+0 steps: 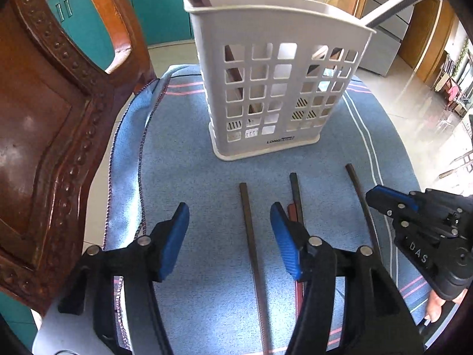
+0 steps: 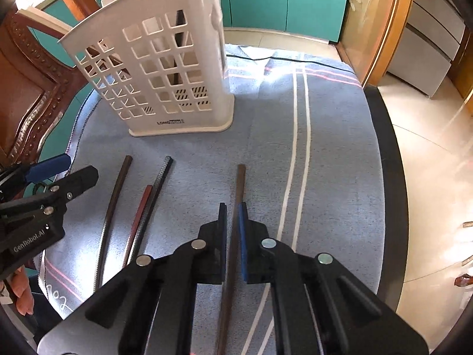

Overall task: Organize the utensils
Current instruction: 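Move both grippers back down over two dark brown chopsticks on the cloth, then grasp a dark brown chopstick with each gripper and lift both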

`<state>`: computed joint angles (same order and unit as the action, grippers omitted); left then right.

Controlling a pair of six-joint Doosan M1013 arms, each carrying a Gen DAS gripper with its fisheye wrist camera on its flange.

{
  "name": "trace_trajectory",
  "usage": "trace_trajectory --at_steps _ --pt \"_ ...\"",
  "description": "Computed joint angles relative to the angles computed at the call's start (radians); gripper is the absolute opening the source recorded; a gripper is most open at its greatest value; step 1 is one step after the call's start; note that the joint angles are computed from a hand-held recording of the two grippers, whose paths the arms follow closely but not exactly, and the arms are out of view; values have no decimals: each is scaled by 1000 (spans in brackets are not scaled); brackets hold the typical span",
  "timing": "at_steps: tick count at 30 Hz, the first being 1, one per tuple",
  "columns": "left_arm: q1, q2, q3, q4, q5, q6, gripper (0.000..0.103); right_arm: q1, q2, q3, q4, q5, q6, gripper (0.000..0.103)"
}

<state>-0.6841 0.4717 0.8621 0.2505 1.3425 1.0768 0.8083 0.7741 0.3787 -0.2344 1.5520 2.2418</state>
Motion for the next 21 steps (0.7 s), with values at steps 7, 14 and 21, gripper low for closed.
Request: trace_trajectory --at_steps 7,14,21 --pt "-2 21 -9 8 33 8 58 -2 -4 12 2 -16 12 26" --pt "6 40 -9 -36 60 42 41 -6 -3 15 8 -16 17 29" --pt "4 45 -2 -26 59 35 41 -7 17 -11 8 9 4 29"
